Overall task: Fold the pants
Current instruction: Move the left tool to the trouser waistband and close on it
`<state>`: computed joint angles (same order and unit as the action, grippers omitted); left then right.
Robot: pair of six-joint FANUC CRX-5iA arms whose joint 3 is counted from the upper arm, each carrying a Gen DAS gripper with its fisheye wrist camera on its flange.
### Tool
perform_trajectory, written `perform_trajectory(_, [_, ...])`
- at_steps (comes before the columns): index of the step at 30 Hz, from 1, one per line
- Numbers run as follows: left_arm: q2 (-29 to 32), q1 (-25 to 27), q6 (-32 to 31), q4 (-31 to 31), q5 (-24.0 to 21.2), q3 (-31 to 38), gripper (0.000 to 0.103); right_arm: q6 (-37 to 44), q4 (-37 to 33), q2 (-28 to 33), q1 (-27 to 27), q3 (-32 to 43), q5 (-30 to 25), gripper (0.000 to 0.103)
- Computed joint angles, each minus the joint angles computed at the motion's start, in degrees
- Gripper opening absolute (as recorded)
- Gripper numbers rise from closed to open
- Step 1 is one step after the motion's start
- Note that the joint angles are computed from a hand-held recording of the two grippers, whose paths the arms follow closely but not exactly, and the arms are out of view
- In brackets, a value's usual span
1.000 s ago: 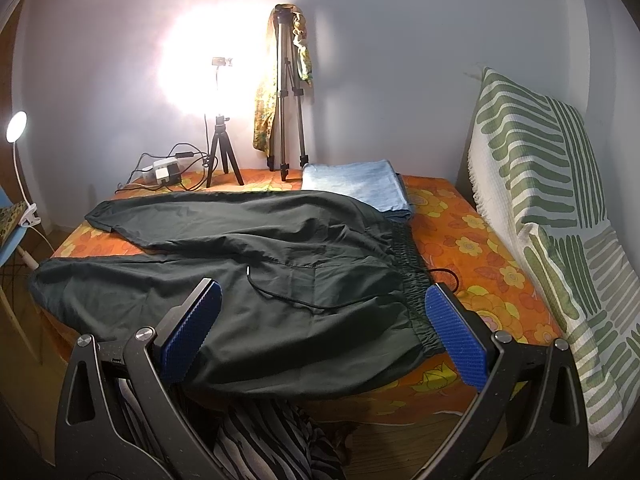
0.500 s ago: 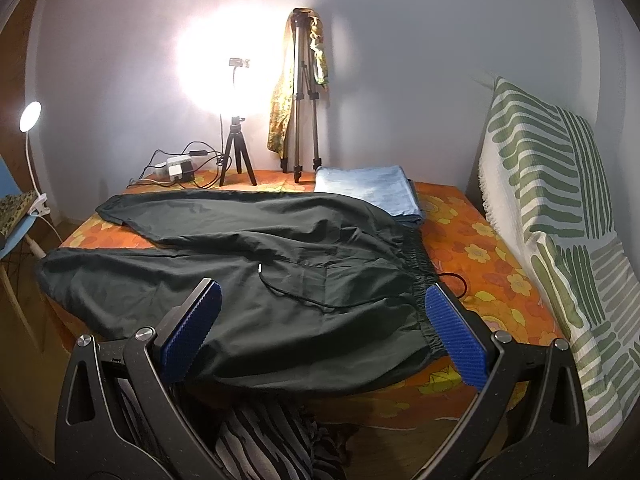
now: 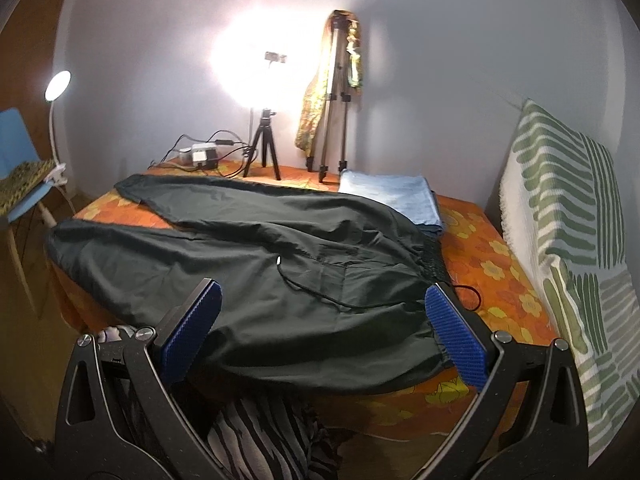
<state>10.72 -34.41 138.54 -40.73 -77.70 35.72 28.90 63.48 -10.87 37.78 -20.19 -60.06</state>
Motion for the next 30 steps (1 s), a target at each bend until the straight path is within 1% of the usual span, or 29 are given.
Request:
perform_trajectory(2, [-0.9,1.2,1.3,0.7,0.5,-1.9,0.09,0.7,0.3,-0.3,-0.1,-0.8,1.2,0.103])
perform_trajectory(5, [-2.2,3.3,3.1,2.3,0.9,-4.2,0.087,2.8,0.4,-1.6,-0.8,-2.8,5.1,0.103])
perform_trajectory(8, [-3.4,4.6,4.8,2.2,0.9,-6.1,0.086,4.7,-0.3,-2.7,-1.5,-4.3,8.1,0.103])
perform_trajectory(13, [-5.4,7.9,6.5,3.5,1.0,-9.3,0.085,10.8,-3.6,-2.6,-1.5,-4.5,9.3,0.103])
perform_trajectory(15, [-5.9,9.2,6.6,4.2,1.3,-10.1,0.082,14.0,-6.0,-2.3,-1.3,-4.3,9.5,0.103])
perform_trajectory(20, [-5.9,12.3,5.3,5.9,2.6,-10.9,0.078,21.3,-10.9,-0.3,-0.9,-3.1,8.9,0.103])
perform_trajectory(22, [-5.5,13.8,3.7,7.4,3.8,-11.1,0.077,23.5,-13.0,0.8,-1.0,-2.3,9.0,0.1])
perform_trajectory(24, [-4.6,14.9,1.7,8.3,4.3,-10.6,0.076,26.1,-14.9,2.5,-0.9,-1.2,8.3,0.094])
perform_trajectory(26, [-3.8,16.2,0.1,9.4,4.9,-10.3,0.074,28.1,-15.2,3.9,-0.7,-1.0,8.3,0.094])
perform_trajectory(28, [-3.6,18.6,-1.3,12.0,6.7,-11.1,0.071,30.4,-16.4,5.8,-0.7,-0.1,8.0,0.094])
perform_trajectory(30, [-3.3,20.3,-1.7,13.1,7.3,-11.5,0.07,32.6,-17.6,7.9,-1.0,1.0,7.5,0.094])
